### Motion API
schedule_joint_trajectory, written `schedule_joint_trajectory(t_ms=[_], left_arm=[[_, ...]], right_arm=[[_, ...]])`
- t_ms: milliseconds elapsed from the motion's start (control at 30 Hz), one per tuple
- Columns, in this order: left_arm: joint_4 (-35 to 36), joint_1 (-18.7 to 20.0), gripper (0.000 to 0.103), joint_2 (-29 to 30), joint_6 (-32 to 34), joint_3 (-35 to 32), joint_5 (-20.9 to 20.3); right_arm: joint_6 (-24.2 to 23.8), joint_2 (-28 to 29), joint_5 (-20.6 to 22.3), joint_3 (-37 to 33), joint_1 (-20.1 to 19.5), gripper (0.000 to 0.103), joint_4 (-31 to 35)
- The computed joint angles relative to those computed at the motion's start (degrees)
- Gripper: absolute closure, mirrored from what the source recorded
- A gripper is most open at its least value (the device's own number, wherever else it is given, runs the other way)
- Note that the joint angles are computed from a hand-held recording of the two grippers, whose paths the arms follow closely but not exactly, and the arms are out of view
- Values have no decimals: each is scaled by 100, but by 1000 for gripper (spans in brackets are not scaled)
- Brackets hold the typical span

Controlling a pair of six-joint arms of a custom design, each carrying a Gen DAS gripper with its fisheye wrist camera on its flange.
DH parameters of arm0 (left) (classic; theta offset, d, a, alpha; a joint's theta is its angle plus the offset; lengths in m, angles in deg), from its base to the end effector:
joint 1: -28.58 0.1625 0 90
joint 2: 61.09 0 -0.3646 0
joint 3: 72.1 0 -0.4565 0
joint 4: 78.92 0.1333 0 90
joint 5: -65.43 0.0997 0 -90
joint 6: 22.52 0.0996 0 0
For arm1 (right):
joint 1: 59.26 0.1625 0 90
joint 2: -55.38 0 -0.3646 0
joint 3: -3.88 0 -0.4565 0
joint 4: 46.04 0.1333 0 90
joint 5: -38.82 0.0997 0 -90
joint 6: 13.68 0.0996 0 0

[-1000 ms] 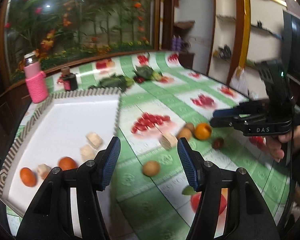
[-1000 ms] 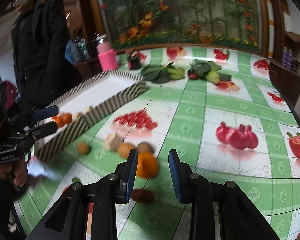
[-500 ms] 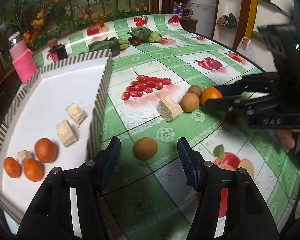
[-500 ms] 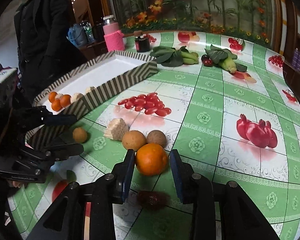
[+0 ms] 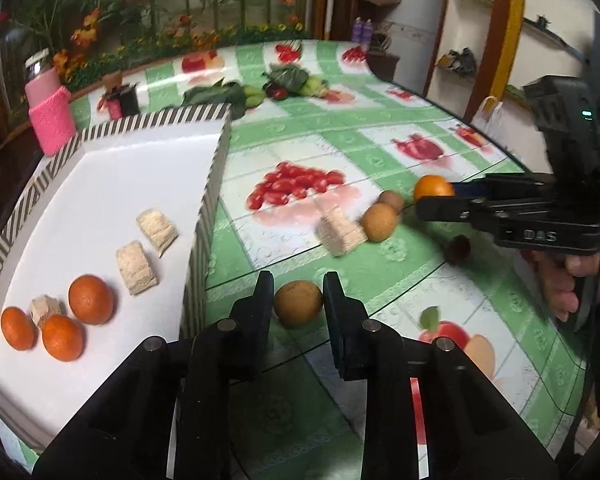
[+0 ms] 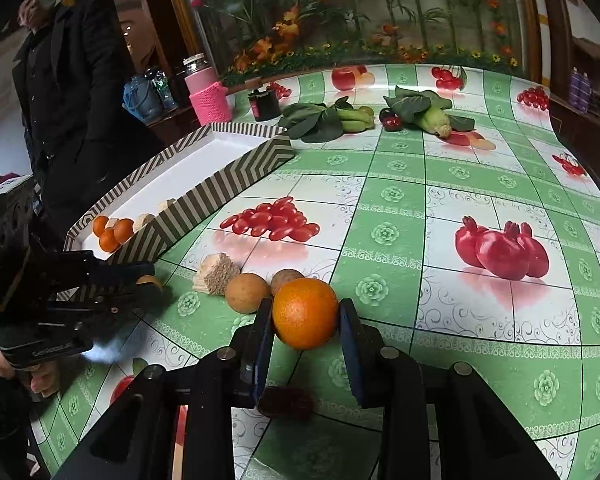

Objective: Organize fruits
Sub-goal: 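Grasp an orange with the right gripper while the left gripper grasps a brown round fruit, then carry the orange and brown fruit with both grippers over the white tray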

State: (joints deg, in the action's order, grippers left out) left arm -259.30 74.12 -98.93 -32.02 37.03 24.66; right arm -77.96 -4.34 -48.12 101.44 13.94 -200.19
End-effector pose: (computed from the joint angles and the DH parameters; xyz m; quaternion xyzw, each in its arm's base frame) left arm -0.2361 -0.5387 -0.0751 0.2034 0.8759 -0.3207 0.2977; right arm -0.0632 -0.6889 0.1523 0.3974 -0.8886 0.1898 0.1281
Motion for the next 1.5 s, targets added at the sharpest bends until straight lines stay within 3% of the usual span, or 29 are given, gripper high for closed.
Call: schedule_joint_trajectory(t_ms=[100,233,300,400,533,667,733,833,933,1067,1200,1500], left_arm=[[-356,-66,79,13,227,66,-45],[-1496,-135,79,-120,578,303,-60],[-2074,-106,79,-320,555,485,96],[-2226,28,79,-640,411,661,351],[-2096,263,79,-994,330,735,540],[-2123,458,79,-1135,232,687,752],[-2124,545,79,-1216,-34,811,749],[-1528,608,79,-1325,-623,917,1028],[-1670,588,79,-1312,-576,933,1096],[-1446,605,79,-1259,-730,860,1325],[-895,624,79,-1232,-974,787,1504],[155,694,79,-1284,-1532,726,1681]], right_arm=[[62,-3,77,-21,-22,72,1],[-8,-73,285,52,-61,72,-87],[-77,-116,407,97,-78,72,-91],[-196,-193,641,197,-114,72,-172],[-262,-238,789,328,-109,72,-450],[50,-259,686,407,92,72,-506],[131,-284,658,510,272,72,-617],[137,-312,727,675,560,72,-691],[183,-114,609,618,872,72,-539],[356,406,59,447,1282,72,-612],[503,664,99,455,1300,72,-665],[104,810,-24,614,1213,72,-429]])
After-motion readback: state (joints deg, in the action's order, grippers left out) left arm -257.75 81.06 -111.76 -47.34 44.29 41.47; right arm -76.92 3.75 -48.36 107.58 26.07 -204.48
